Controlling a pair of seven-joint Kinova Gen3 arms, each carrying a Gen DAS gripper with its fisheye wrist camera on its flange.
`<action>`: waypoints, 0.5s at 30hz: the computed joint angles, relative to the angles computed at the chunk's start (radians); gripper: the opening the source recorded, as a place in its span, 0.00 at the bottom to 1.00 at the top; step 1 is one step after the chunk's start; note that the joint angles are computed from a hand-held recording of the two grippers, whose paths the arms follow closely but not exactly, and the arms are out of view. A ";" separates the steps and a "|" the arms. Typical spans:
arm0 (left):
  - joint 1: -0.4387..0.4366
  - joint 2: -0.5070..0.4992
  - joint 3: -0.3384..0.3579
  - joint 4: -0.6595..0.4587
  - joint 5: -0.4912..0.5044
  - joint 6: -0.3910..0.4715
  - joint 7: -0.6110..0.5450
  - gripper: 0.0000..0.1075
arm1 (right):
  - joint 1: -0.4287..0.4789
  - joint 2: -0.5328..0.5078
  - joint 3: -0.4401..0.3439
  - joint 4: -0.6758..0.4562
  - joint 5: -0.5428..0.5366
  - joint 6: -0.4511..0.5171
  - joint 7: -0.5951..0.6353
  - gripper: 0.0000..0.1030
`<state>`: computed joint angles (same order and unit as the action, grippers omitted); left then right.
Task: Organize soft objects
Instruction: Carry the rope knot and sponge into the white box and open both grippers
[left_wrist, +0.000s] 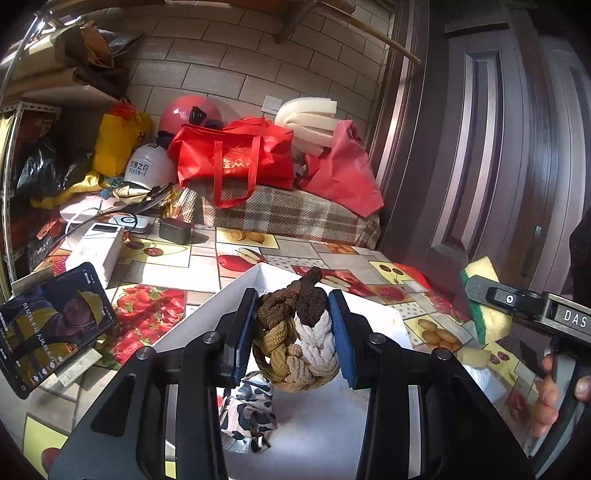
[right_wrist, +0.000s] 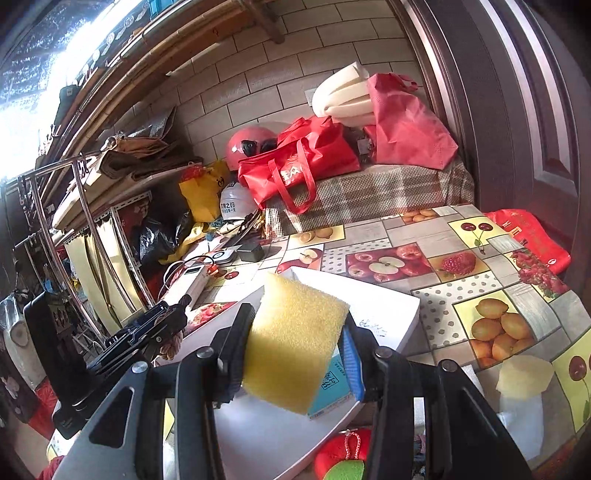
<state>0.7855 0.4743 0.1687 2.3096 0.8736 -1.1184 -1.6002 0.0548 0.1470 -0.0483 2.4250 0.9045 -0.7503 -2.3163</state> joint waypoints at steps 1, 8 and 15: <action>-0.009 0.000 0.002 0.004 -0.019 0.002 0.018 0.35 | -0.015 0.012 -0.009 -0.019 -0.009 0.028 -0.008 0.43; -0.080 0.004 0.000 0.021 -0.144 0.045 0.161 0.35 | -0.053 0.104 -0.083 -0.176 0.035 0.217 -0.173 0.43; -0.091 0.005 -0.012 0.029 -0.175 0.057 0.238 0.83 | -0.059 0.157 -0.142 -0.265 0.079 0.326 -0.257 0.63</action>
